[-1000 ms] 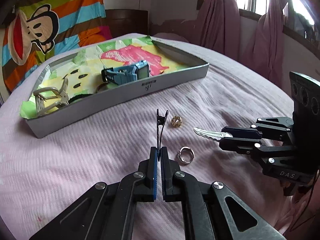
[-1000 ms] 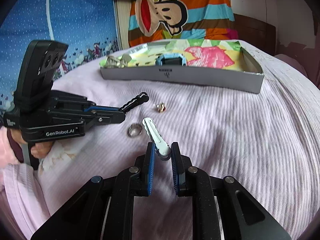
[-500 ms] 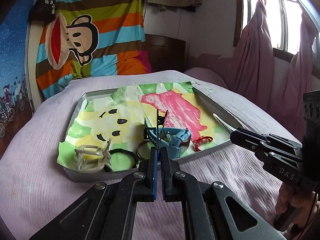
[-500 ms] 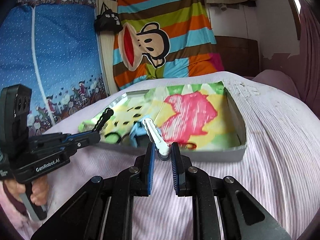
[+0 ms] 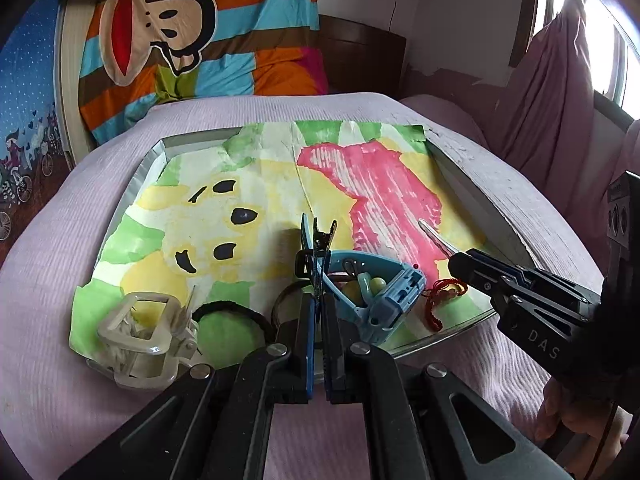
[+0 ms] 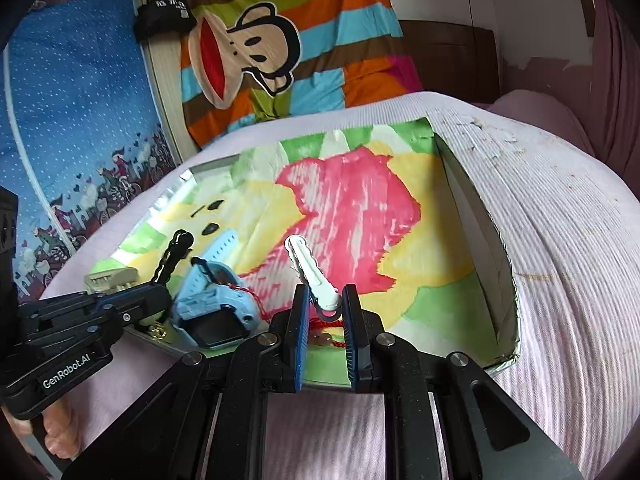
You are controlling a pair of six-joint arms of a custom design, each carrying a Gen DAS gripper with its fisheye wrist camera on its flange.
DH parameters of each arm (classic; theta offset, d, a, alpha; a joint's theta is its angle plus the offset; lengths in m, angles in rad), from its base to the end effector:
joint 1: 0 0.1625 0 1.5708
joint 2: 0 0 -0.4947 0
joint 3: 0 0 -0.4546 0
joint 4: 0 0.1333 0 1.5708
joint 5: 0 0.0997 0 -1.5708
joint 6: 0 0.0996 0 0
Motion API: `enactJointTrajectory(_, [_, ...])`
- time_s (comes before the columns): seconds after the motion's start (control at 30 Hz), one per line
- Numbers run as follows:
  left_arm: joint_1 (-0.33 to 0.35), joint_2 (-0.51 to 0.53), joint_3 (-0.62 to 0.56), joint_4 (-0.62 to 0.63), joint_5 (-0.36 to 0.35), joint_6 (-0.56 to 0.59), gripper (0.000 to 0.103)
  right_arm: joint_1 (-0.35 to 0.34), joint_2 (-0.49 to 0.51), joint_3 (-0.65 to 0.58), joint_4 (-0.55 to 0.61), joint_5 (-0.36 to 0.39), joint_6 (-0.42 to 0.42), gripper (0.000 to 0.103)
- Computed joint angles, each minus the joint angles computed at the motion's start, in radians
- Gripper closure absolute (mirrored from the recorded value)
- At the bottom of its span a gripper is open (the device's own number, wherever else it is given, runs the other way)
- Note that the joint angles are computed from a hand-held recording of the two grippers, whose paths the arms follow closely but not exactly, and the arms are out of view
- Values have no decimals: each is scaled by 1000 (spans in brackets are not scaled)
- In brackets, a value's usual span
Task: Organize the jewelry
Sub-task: 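Carry the black keychain into the tray while the right tool carries the white tag there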
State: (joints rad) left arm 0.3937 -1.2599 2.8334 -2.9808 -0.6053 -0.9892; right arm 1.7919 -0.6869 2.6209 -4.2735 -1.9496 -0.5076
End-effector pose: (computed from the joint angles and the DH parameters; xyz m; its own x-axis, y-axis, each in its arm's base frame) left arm -0.1384 -0.2905 0.1067 -0.8134 0.0006 -0.5817 0.4215 0.6899 -0.5885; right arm 0.1724 -0.3272 0.0541 -0.7648 -0.2998 0.5702 -0.6058 0.6358 -0.4783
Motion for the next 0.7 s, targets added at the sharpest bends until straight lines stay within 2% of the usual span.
enactJointTrajectory(0.3, [1,21,-11,16,-8,-12,99,6,4,-14,19,-20,-14,89])
enactJointTrajectory(0.7, [38,26,-7,-45,-32,16,99,11,9,-20,33,-34,-16,88])
